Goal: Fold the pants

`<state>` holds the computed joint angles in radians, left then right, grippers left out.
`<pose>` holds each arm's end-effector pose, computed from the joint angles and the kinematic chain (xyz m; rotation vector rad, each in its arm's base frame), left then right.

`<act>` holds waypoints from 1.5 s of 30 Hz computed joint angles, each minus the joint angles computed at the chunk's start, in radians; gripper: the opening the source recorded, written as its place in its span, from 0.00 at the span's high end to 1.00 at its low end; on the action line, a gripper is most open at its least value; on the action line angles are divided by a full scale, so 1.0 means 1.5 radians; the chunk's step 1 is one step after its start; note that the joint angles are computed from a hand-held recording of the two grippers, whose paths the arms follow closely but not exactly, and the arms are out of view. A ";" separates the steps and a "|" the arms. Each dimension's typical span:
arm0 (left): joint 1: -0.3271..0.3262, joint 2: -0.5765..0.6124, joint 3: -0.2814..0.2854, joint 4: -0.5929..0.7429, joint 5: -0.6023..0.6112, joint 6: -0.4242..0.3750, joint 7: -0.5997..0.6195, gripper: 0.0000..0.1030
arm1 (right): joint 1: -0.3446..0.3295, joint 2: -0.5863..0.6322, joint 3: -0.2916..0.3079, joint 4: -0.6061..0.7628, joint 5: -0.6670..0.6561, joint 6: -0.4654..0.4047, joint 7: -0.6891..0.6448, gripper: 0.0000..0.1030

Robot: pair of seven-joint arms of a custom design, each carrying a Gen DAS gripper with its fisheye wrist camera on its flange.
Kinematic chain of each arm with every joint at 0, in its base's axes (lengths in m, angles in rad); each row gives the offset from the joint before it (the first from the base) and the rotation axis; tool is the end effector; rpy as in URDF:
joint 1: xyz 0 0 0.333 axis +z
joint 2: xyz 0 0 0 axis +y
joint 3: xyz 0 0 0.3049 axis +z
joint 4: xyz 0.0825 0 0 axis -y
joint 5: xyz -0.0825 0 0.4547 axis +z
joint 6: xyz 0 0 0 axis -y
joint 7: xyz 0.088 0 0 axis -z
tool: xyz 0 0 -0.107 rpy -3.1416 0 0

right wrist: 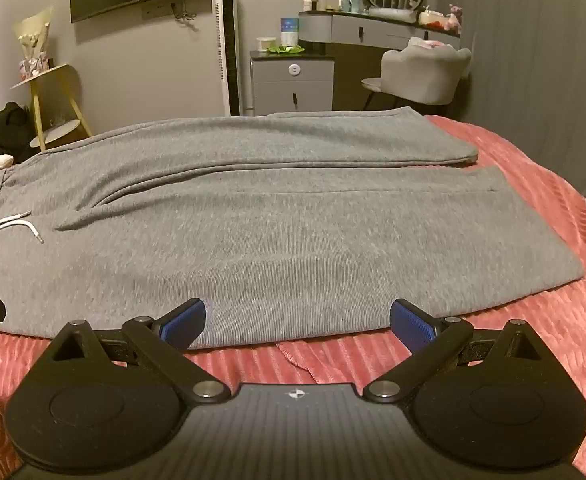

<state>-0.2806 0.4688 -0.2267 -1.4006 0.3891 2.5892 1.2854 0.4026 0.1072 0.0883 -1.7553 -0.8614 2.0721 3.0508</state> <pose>0.7170 -0.3657 0.4973 -1.3923 2.1302 -0.7838 0.6255 0.2878 0.5063 -1.1748 2.3344 -1.0067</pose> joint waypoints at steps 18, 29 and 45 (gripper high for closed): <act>0.001 0.008 -0.003 0.008 -0.014 -0.015 0.007 0.00 | -0.001 -0.006 -0.001 -0.011 -0.010 0.011 0.021 0.04; 0.002 0.010 -0.004 0.012 -0.022 -0.021 0.009 0.00 | -0.004 -0.012 0.001 -0.017 -0.010 0.013 0.030 0.04; 0.004 0.014 -0.006 0.019 -0.033 -0.034 0.012 0.00 | -0.006 -0.017 0.003 -0.023 -0.011 0.015 0.038 0.04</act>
<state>-0.2746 0.4893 -0.2356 -1.3726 0.3402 2.5388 1.3031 0.3937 0.0810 0.0932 -1.7892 -0.8780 2.0948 3.1081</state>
